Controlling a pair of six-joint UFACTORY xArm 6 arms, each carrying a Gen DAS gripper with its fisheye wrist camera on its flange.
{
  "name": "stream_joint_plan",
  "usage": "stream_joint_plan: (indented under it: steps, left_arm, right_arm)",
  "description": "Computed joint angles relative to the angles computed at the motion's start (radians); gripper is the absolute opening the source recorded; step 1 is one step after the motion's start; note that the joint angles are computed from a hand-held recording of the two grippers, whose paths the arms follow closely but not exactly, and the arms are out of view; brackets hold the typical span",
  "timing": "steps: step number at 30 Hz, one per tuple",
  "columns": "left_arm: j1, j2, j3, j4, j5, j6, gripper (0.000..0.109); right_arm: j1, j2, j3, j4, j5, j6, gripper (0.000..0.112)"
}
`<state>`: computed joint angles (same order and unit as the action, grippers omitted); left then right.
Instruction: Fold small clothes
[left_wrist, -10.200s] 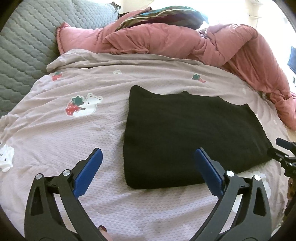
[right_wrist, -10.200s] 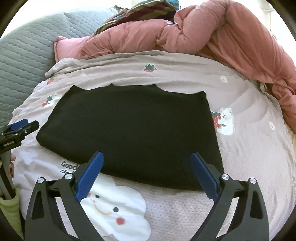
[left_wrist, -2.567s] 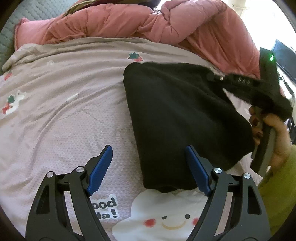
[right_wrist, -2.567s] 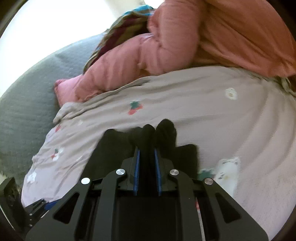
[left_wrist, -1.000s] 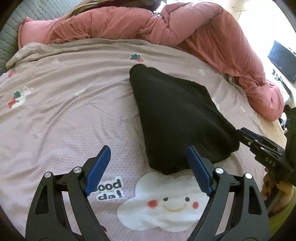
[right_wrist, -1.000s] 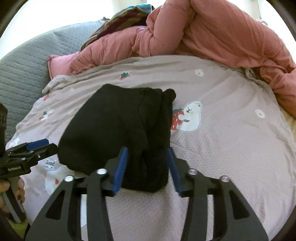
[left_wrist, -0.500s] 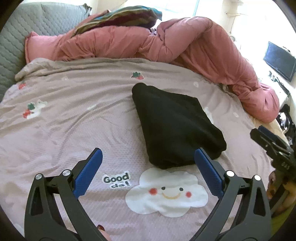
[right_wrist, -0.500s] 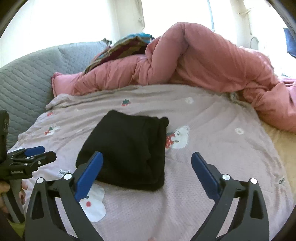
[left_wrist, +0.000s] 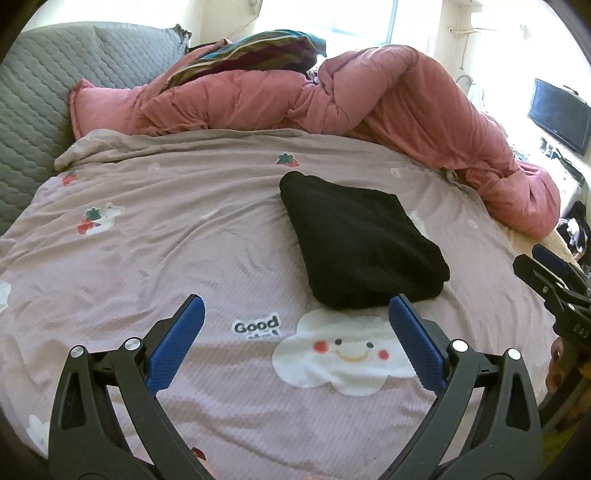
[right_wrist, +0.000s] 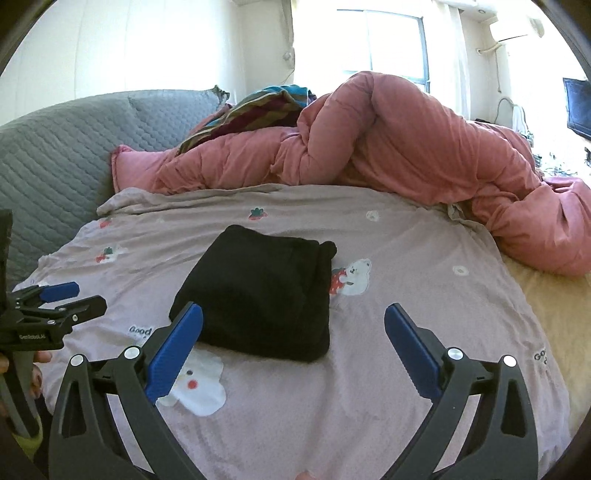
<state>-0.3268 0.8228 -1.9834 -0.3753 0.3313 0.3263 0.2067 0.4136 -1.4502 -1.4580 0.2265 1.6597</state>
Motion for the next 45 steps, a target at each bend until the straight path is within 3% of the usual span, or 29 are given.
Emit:
stream_joint_plan:
  steps: [15, 25, 45]
  left_arm:
    - [-0.012, -0.153, 0.309, -0.087, -0.129, 0.102, 0.093]
    - [0.004, -0.127, 0.325, -0.035, -0.107, 0.032, 0.093]
    - [0.016, -0.143, 0.35, 0.101, -0.119, -0.093, 0.093]
  right_arm:
    - [0.091, -0.043, 0.126, -0.087, 0.111, 0.131, 0.098]
    - [0.107, 0.03, 0.118, 0.143, 0.121, 0.005, 0.098]
    - [0.102, 0.023, 0.123, 0.152, 0.11, -0.006, 0.098]
